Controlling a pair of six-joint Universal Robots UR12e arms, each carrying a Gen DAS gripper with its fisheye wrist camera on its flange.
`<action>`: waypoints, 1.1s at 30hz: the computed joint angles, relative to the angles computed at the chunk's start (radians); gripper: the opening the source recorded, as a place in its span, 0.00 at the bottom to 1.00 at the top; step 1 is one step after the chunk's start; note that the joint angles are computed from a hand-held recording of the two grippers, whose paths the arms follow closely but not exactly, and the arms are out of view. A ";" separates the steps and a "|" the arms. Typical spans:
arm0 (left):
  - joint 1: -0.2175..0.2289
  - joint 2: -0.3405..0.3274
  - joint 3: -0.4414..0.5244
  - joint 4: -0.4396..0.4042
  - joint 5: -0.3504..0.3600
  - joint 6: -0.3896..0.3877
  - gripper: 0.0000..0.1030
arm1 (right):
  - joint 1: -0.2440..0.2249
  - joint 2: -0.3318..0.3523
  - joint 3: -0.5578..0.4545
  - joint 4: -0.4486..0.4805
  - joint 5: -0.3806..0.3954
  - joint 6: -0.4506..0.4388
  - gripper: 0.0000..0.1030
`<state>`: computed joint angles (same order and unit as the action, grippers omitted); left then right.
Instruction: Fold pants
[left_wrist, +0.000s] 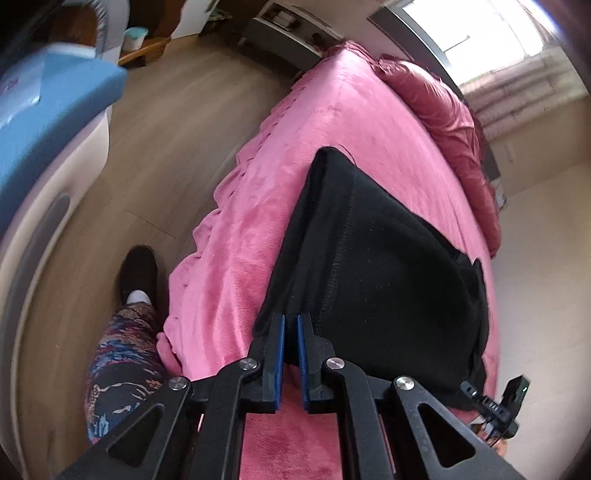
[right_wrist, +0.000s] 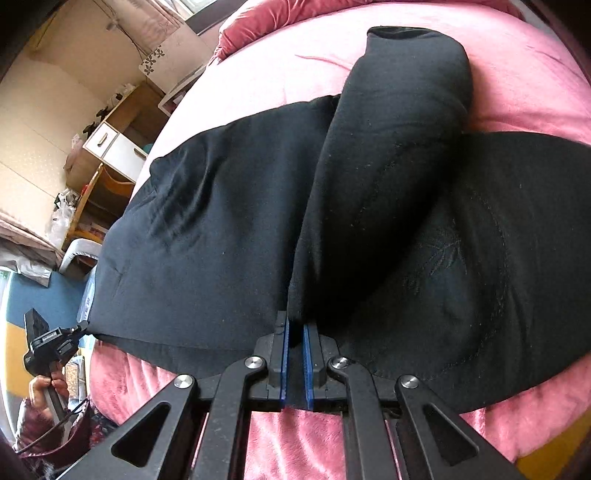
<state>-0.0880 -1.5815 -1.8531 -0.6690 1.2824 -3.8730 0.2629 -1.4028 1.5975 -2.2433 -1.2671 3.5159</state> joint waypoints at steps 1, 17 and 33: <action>-0.006 -0.004 0.020 -0.035 0.021 0.017 0.07 | 0.000 0.001 0.001 0.001 -0.002 0.000 0.07; -0.187 -0.150 0.253 -0.025 0.102 0.275 0.30 | -0.035 -0.019 -0.038 -0.064 -0.122 0.025 0.28; -0.259 -0.244 0.349 -0.210 0.019 0.495 0.35 | -0.008 0.326 -0.508 0.228 -0.411 0.027 0.49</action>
<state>-0.3473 -1.8258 -1.5038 -0.8789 1.3015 -3.3780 0.2554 -1.0764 1.0890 -2.0151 -1.6778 3.5426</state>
